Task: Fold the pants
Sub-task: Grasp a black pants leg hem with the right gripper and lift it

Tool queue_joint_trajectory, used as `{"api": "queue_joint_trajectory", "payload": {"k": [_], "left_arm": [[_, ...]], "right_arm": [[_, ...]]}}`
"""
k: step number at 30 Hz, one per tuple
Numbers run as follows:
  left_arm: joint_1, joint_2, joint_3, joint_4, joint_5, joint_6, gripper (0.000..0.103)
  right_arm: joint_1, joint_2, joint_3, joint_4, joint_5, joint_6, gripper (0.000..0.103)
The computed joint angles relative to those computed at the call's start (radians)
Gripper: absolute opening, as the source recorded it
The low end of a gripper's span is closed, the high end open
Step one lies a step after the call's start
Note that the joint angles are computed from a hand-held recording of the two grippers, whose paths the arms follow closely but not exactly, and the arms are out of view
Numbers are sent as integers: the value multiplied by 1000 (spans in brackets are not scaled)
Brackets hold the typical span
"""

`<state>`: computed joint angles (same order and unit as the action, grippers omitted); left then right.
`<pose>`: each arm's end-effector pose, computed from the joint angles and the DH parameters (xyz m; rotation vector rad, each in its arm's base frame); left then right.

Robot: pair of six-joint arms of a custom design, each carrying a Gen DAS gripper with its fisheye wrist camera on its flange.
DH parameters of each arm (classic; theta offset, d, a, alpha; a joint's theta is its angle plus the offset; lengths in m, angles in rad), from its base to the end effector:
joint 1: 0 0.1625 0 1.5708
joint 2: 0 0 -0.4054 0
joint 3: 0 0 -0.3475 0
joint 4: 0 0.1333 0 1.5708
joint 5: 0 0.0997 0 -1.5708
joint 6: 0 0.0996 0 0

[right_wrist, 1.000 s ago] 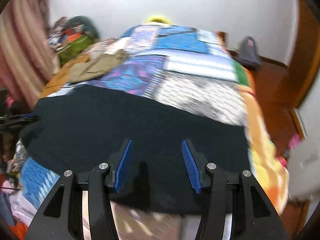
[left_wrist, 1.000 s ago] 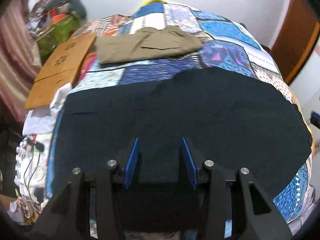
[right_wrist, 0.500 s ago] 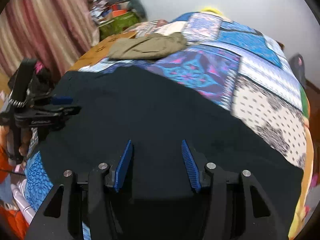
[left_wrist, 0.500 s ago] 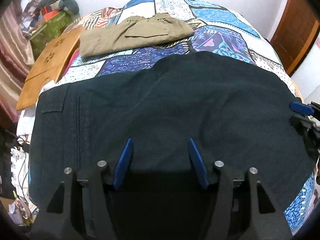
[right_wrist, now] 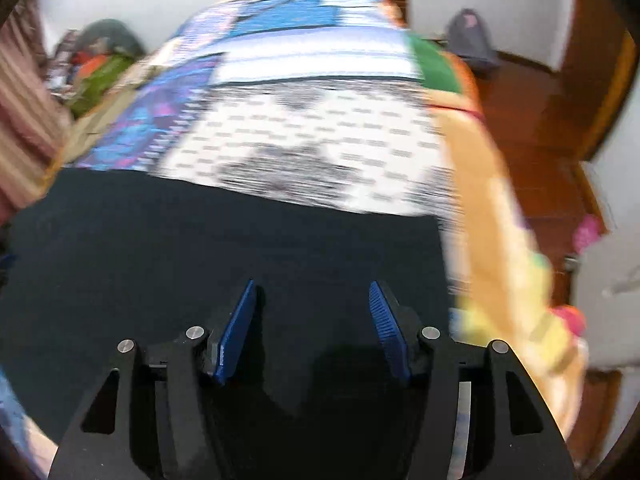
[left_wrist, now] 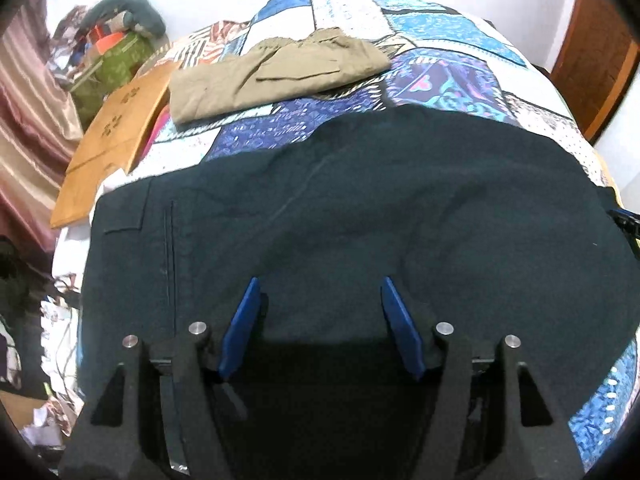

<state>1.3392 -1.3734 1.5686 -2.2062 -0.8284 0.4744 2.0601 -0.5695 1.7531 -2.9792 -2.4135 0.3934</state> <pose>0.0709 -0.5735 0.4687 0.6142 2.2532 -0.4070 0.3268 -0.4883 0.0169 -0.0062 -2.3820 0.6982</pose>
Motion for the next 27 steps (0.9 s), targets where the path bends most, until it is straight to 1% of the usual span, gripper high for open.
{"api": "queue_joint_trajectory", "payload": {"k": [1,4,6,7,8,11,13,16,18,20,21,24,27], "left_arm": [[-11,-8,5,4,-4,4,63],[-49,-30,25,-3,-13,18,63],[-79,-44,40,-7,-28,26,63],[-99,-51,50,-8,-37,27,63],[-118,-57,59,-5,-50,27,63],[-163,-62,75,27,-94,8,66],[-188,-65,93,39,-117,-2,67],[-229,-71,138,43,-145,-3,68],[-251,-71,168,47,-162,-6,68],[-269,-70,197,54,-178,-15,68],[-278,-64,211,61,-189,-29,68],[-286,-48,233,89,-227,-70,68],[-292,-34,258,97,-241,-95,68]], "right_arm": [[8,-22,30,9,-20,39,52],[22,-78,108,-28,-23,87,52],[40,-113,167,-105,0,104,55],[54,-129,192,-135,5,117,55],[75,-144,214,-157,-6,132,55],[125,-168,253,-188,-26,154,55],[138,-147,235,-207,-22,155,55],[155,-126,253,-264,-6,169,56],[157,-106,264,-302,12,193,58],[160,-77,283,-374,20,230,58],[158,-69,286,-385,31,244,58],[140,-46,301,-430,91,282,58],[113,-14,297,-470,153,298,58]]}}
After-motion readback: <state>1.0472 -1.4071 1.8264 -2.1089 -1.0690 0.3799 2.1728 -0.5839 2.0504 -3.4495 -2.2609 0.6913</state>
